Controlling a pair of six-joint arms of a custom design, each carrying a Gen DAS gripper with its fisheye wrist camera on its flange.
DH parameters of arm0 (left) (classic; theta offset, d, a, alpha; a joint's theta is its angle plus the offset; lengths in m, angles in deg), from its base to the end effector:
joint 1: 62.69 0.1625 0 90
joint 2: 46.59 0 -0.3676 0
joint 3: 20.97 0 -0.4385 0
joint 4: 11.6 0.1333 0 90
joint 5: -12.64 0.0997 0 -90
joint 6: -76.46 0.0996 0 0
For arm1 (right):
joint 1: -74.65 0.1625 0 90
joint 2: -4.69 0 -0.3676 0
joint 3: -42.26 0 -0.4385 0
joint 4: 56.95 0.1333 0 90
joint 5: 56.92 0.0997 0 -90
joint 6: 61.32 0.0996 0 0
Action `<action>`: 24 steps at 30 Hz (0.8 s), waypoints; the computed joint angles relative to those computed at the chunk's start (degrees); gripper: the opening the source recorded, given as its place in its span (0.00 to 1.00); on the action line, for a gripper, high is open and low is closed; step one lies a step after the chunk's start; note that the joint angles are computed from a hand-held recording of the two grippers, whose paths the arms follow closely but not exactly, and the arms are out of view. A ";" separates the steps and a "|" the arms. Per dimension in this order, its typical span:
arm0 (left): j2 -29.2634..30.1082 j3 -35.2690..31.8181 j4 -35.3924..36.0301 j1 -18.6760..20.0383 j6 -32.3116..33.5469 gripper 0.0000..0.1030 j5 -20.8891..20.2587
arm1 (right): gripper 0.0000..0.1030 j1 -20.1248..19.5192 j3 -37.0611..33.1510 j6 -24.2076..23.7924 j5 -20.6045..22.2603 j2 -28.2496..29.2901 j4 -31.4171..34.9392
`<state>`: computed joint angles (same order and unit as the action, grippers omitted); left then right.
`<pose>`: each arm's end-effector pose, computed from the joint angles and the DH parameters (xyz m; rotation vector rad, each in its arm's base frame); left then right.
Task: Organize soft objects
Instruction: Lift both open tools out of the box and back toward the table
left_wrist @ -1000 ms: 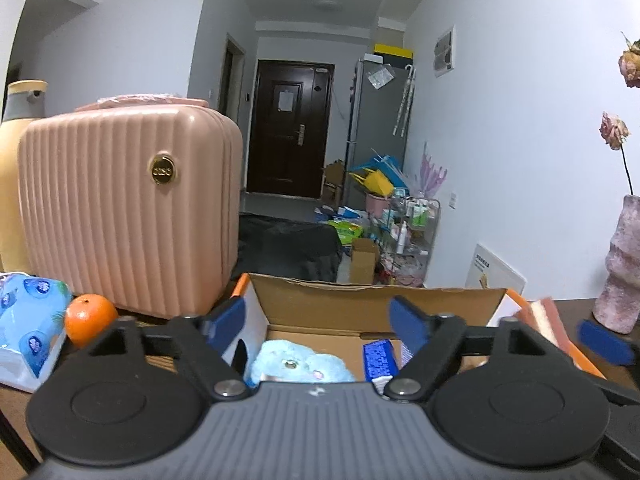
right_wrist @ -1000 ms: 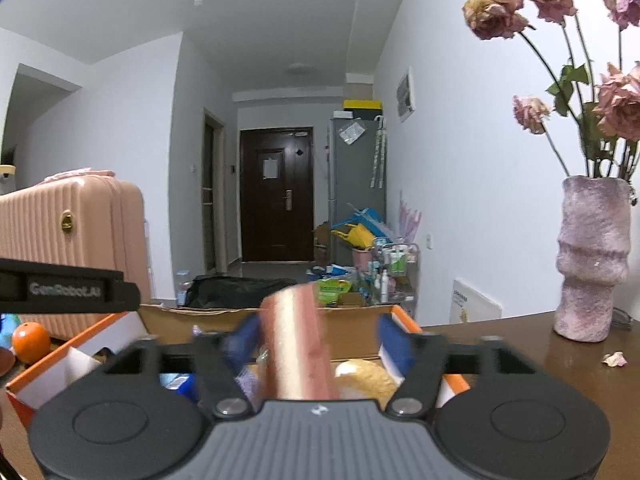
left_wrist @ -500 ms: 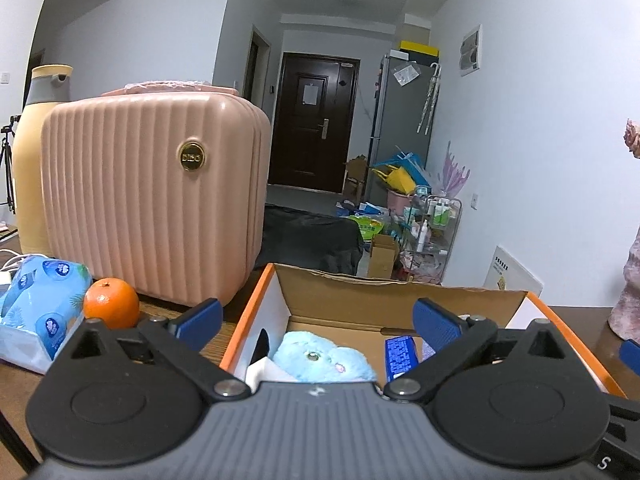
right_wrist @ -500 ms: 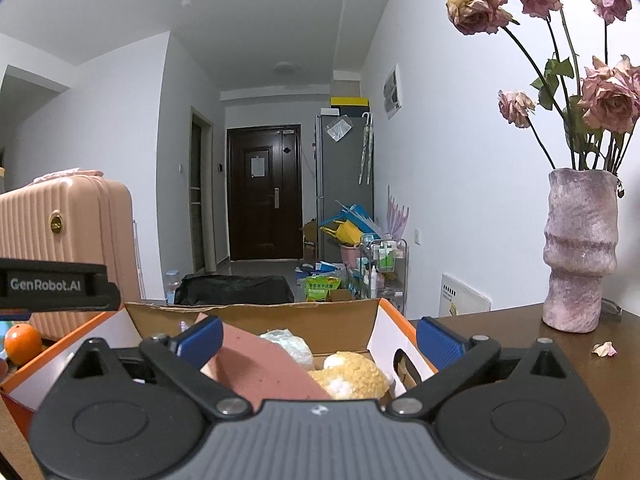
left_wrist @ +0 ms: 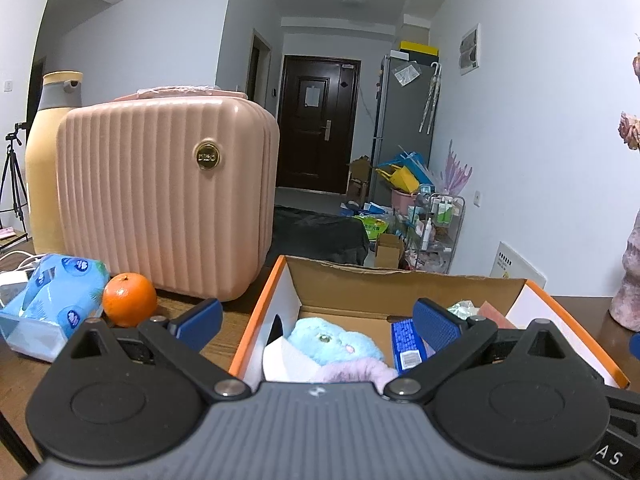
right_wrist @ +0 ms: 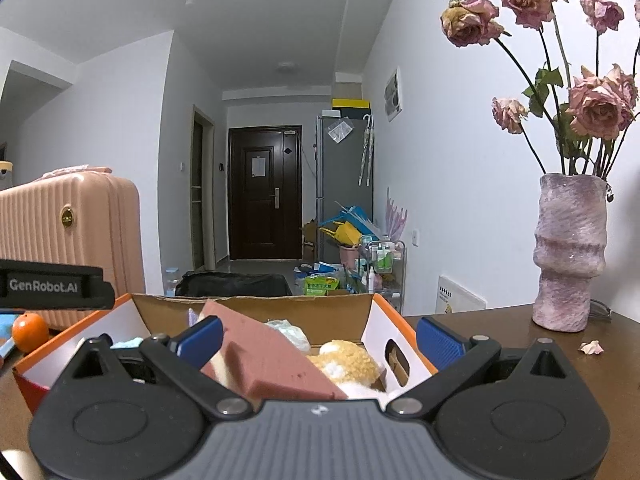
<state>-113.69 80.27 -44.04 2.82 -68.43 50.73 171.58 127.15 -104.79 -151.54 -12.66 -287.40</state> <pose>-0.0413 -0.6014 0.1536 0.1438 1.8245 -1.5249 0.2019 -0.6228 -0.0670 0.8879 -2.0427 1.5337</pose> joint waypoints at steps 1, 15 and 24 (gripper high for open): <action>-0.16 0.23 0.04 -0.08 -0.12 1.00 -0.10 | 1.00 -0.03 0.44 -0.13 -0.03 -0.17 -0.29; -3.20 4.91 -1.07 -1.42 -0.12 1.00 -1.49 | 1.00 -0.53 6.46 -0.96 0.50 -2.90 -4.26; -5.91 8.74 -1.23 -2.89 -0.25 1.00 -2.85 | 1.00 -1.09 11.05 -1.83 1.07 -5.02 -6.81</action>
